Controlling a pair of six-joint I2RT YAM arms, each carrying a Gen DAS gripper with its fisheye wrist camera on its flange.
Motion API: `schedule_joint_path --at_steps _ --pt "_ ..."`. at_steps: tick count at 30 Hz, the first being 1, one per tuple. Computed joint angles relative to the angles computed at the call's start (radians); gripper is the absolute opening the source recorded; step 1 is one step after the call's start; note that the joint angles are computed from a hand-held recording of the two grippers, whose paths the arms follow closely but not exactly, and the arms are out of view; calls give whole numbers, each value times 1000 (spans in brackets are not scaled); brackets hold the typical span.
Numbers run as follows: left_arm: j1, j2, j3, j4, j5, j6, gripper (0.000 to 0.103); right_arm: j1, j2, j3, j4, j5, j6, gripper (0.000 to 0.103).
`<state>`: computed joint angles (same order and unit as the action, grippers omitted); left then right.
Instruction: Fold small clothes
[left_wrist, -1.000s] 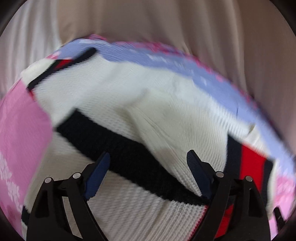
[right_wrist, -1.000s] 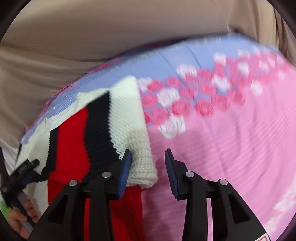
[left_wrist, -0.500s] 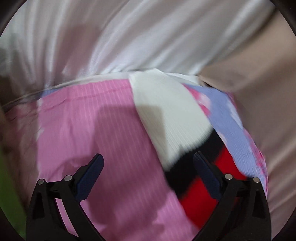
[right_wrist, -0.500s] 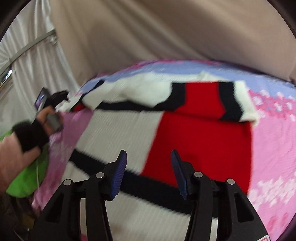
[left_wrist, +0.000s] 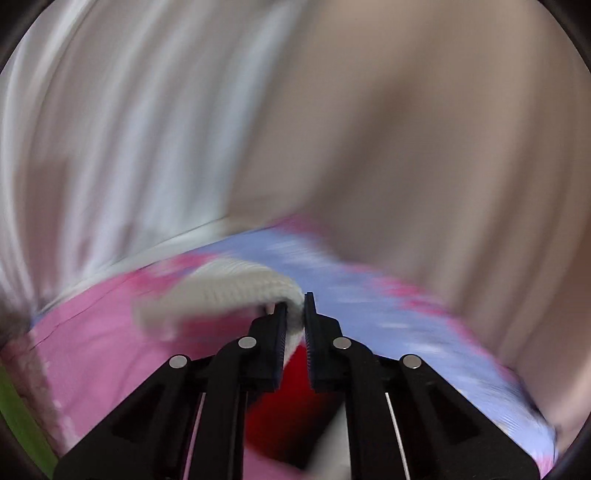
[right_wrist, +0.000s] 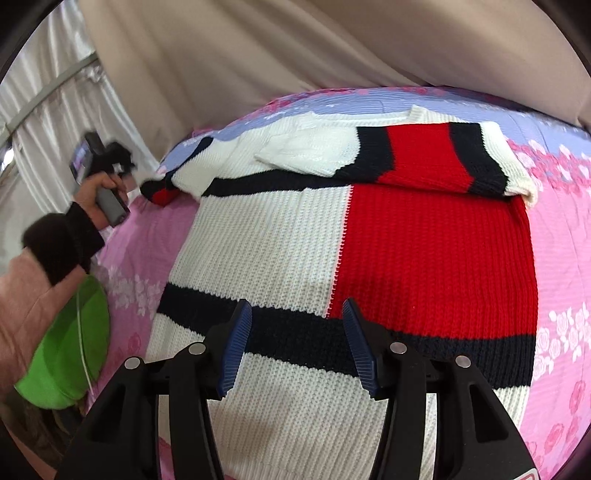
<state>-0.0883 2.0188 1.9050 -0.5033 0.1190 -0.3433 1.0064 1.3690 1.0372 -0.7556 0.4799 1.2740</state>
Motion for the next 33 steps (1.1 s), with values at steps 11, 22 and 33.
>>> schedule_joint_path --at_steps 11,22,33 --pt "-623 -124 -234 0 117 -78 55 77 -197 -110 -265 135 271 55" --pt "-251 -243 -560 38 126 -240 71 -261 -395 -239 -139 89 -109 65" --pt "-172 -112 -501 47 31 -229 39 -872 45 -194 454 -292 -427 59"
